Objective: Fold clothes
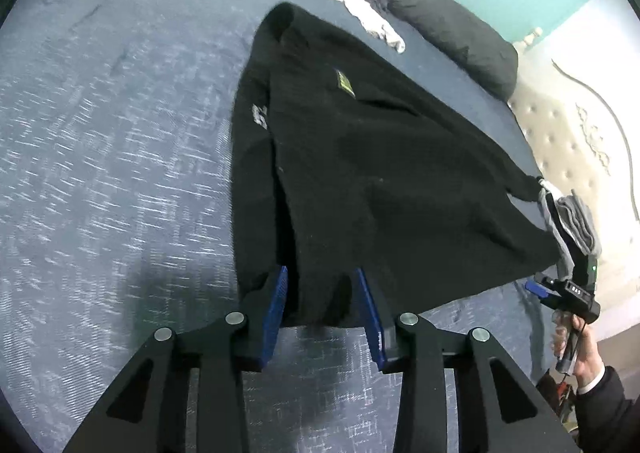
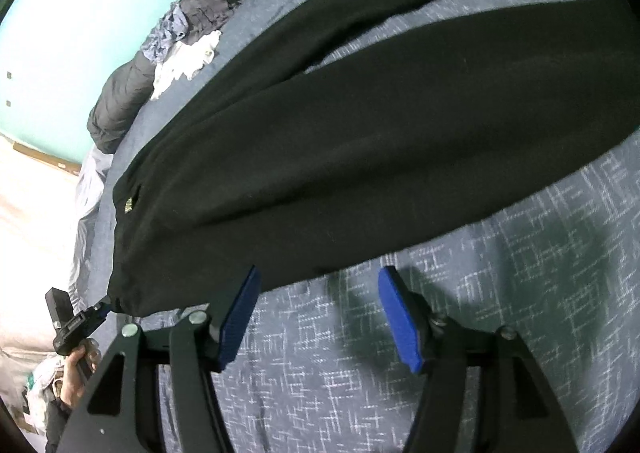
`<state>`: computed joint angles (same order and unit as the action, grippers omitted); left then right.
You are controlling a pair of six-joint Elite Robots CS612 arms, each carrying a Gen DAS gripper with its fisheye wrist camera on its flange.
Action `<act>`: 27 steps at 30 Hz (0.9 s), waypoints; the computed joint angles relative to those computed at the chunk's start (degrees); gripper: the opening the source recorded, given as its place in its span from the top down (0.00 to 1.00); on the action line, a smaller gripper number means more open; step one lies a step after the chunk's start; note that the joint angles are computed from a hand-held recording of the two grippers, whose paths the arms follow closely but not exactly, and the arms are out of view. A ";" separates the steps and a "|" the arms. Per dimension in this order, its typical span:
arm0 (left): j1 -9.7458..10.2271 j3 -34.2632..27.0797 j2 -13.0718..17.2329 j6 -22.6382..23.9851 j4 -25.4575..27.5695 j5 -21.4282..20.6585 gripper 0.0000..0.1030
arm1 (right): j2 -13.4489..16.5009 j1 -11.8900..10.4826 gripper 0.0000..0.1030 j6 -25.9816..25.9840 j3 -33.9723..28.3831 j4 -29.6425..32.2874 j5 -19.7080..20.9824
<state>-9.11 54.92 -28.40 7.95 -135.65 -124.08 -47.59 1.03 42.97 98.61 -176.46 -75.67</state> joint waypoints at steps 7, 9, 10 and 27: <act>-0.13 -1.03 0.74 0.18 0.58 -0.75 0.97 | 1.19 -0.18 0.39 2.36 -1.06 -0.48 1.58; 0.08 -0.71 0.40 0.46 0.33 -1.34 0.97 | 1.90 -0.33 0.39 3.70 -1.80 -0.67 1.84; 0.20 -0.50 0.22 0.41 0.08 -1.58 0.97 | 2.18 -0.39 0.39 4.07 -2.18 -0.23 2.06; 2.31 1.17 -1.17 1.58 0.89 -5.31 0.97 | -0.42 -0.95 0.97 1.55 1.42 -6.02 4.53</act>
<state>-6.80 56.09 -29.57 9.53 -134.76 -129.40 -48.00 0.07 44.52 100.03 -182.49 -71.14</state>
